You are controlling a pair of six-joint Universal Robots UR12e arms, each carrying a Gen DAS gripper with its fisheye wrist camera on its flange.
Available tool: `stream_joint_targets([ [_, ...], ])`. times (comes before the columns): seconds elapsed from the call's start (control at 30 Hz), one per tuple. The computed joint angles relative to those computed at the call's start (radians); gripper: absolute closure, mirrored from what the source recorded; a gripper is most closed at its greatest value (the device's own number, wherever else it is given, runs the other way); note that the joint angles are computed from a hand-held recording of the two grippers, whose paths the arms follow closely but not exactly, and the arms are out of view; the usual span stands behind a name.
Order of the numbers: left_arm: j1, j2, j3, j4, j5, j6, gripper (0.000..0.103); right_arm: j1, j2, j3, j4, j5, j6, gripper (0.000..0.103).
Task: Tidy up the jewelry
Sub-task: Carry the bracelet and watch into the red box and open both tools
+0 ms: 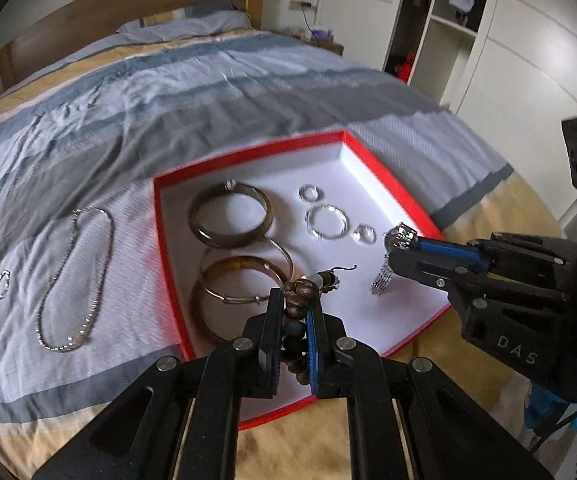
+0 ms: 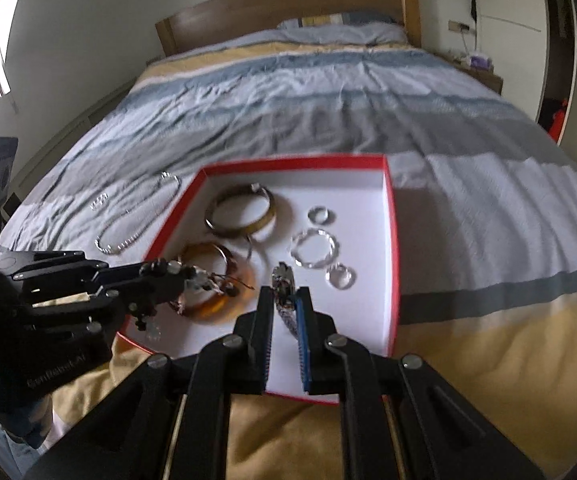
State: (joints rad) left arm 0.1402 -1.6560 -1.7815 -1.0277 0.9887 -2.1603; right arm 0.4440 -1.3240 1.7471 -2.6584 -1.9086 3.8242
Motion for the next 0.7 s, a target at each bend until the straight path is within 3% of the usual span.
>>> stream_joint_targets([
  [0.27,-0.016,-0.025,-0.017,0.044,0.067,-0.016,0.093,-0.026,0.001,0.019,0.035,0.045,0.008,0.093],
  [0.5,-0.015,-0.034,-0.013,0.035,0.052,-0.034,0.092,-0.036,0.001,0.024,0.062,0.076,-0.014,0.093],
  [0.63,-0.013,-0.043,-0.004,0.029,0.059,-0.07,0.077,-0.038,-0.001,0.021,0.074,0.081,-0.024,0.092],
  [0.7,-0.01,-0.046,0.001,0.02,0.053,-0.081,0.075,-0.037,0.0,0.019,0.083,0.082,-0.028,0.091],
])
